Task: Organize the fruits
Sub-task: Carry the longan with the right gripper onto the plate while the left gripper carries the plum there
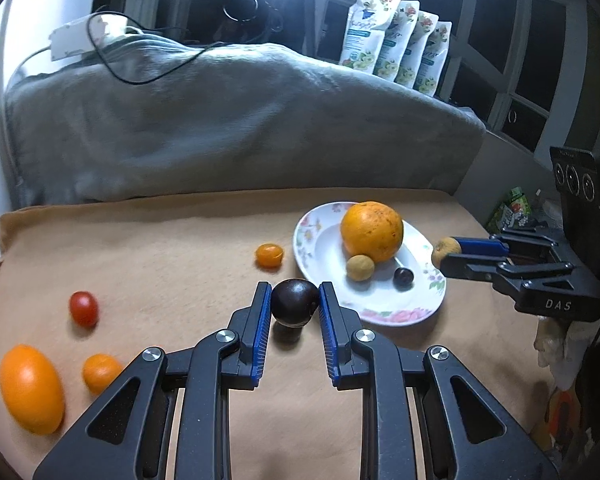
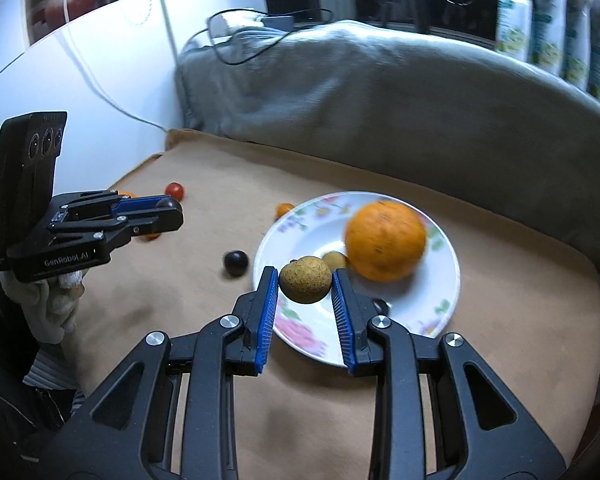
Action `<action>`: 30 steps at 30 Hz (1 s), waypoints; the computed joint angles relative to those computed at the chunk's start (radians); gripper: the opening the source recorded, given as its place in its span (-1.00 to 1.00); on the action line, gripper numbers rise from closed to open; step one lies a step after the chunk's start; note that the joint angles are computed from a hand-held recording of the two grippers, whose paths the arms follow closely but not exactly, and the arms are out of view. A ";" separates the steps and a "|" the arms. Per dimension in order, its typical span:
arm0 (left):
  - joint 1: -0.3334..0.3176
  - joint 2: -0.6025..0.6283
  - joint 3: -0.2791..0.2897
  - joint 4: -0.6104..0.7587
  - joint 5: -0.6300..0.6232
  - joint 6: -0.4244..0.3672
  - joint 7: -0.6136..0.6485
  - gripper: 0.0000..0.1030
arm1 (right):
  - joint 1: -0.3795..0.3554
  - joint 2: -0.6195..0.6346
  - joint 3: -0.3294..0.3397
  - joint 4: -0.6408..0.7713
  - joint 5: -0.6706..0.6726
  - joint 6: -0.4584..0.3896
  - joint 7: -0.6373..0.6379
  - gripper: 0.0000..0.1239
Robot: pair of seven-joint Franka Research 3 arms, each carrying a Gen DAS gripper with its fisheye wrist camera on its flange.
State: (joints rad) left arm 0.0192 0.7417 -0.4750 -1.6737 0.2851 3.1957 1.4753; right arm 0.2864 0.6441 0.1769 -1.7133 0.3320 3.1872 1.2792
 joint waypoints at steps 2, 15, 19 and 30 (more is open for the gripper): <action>-0.009 0.016 -0.001 0.026 0.002 -0.012 0.005 -0.57 | -0.008 -0.003 0.001 -0.013 0.006 0.007 0.004 -0.53; -0.119 0.141 0.034 0.265 -0.064 -0.142 0.092 -0.57 | -0.087 0.021 0.063 -0.029 0.017 0.025 0.003 -0.53; -0.147 0.177 0.043 0.333 -0.097 -0.185 0.122 -0.57 | -0.092 0.042 0.072 -0.004 0.014 0.011 -0.005 -0.53; -0.197 0.226 0.079 0.429 -0.155 -0.233 0.166 -0.57 | -0.093 0.073 0.077 0.037 0.025 -0.005 -0.022 -0.53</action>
